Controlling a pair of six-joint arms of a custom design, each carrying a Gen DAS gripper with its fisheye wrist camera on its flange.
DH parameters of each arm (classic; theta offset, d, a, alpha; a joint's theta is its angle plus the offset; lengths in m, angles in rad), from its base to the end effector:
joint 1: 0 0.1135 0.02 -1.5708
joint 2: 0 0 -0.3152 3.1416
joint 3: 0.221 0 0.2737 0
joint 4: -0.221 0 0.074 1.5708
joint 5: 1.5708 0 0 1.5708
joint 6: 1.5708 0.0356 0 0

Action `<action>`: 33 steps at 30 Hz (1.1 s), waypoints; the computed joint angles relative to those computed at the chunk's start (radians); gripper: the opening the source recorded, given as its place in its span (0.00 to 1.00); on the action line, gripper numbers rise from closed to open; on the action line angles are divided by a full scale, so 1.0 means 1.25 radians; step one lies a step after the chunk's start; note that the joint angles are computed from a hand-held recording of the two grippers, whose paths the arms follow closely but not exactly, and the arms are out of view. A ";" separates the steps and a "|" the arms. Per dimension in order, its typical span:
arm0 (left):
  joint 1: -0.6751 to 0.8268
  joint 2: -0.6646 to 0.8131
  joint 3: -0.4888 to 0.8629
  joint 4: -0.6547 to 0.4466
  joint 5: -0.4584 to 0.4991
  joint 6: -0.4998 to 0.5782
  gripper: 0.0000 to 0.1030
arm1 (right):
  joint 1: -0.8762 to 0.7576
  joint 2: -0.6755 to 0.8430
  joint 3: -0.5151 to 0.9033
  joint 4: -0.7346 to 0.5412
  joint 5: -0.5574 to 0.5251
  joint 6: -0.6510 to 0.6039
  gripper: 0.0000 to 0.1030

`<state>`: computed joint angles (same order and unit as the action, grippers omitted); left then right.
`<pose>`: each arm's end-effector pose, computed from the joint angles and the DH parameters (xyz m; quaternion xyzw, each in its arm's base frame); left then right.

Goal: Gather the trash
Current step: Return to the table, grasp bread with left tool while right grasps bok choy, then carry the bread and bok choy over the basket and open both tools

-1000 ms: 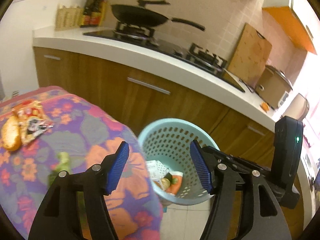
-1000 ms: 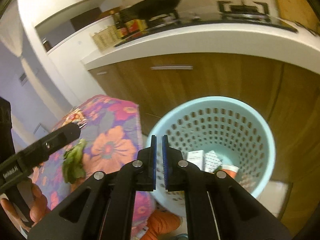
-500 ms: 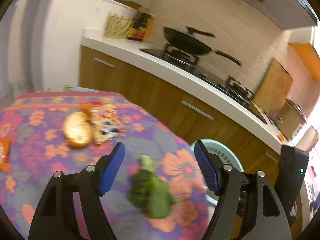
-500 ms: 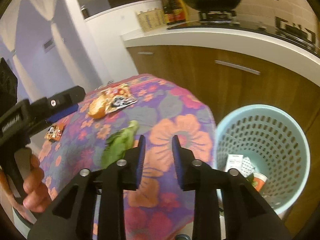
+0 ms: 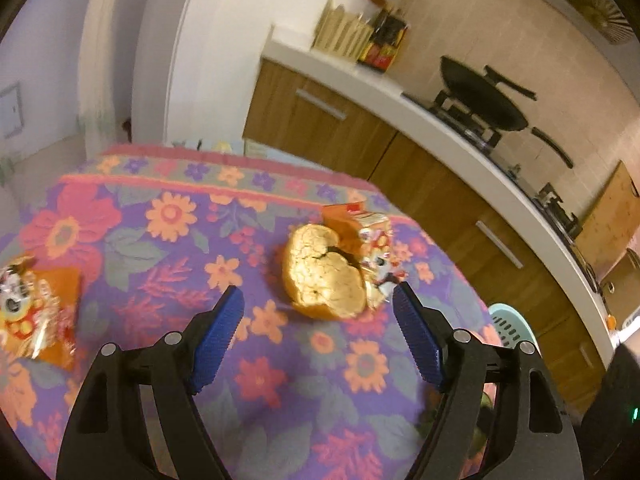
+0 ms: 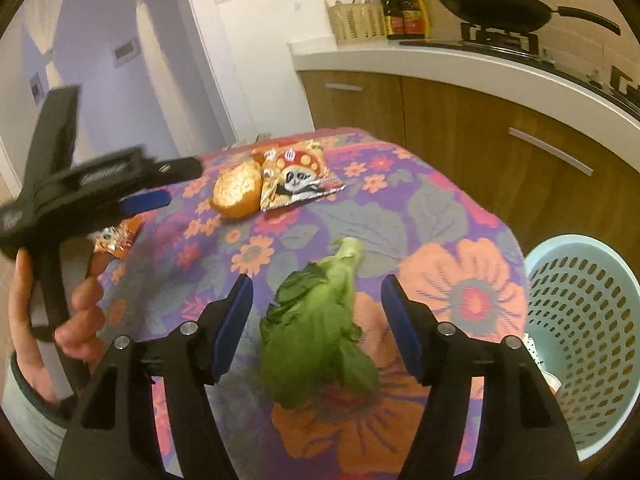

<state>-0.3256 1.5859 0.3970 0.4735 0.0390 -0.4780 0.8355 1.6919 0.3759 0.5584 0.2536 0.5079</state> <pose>0.2484 -0.0853 0.1313 -0.0612 0.9077 -0.1785 0.3747 0.1825 0.1885 0.1086 -0.0992 0.9071 0.1532 0.3794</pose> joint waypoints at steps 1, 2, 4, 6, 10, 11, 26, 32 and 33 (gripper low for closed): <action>0.009 0.033 0.020 0.003 0.005 0.006 0.70 | 0.008 0.011 0.011 -0.009 0.007 -0.001 0.61; 0.017 0.060 0.036 0.008 0.013 0.011 0.68 | 0.013 0.017 0.022 -0.026 0.014 -0.003 0.61; 0.031 0.108 0.065 0.013 0.028 0.009 0.65 | 0.014 0.021 0.032 -0.038 0.025 -0.006 0.64; 0.041 0.152 0.087 0.024 0.049 0.002 0.61 | 0.002 0.027 0.032 -0.040 0.012 0.001 0.67; 0.057 0.207 0.101 0.060 0.082 -0.003 0.51 | -0.028 0.045 0.038 -0.039 -0.041 0.004 0.67; 0.057 0.204 0.097 0.067 0.081 0.000 0.48 | -0.033 0.051 0.041 -0.044 -0.049 0.005 0.67; 0.062 0.226 0.093 0.096 0.120 0.000 0.05 | 0.005 0.102 0.128 -0.182 0.023 0.006 0.49; 0.056 0.196 0.044 0.159 0.092 -0.005 0.04 | 0.006 0.100 0.117 -0.161 0.023 0.008 0.26; 0.051 0.188 0.036 0.168 0.086 -0.002 0.04 | -0.005 0.096 0.105 -0.140 0.004 0.009 0.25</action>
<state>-0.2622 1.8204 0.4415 0.6832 0.1464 -0.4807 0.8295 1.8113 0.5067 0.3831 0.2586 0.5194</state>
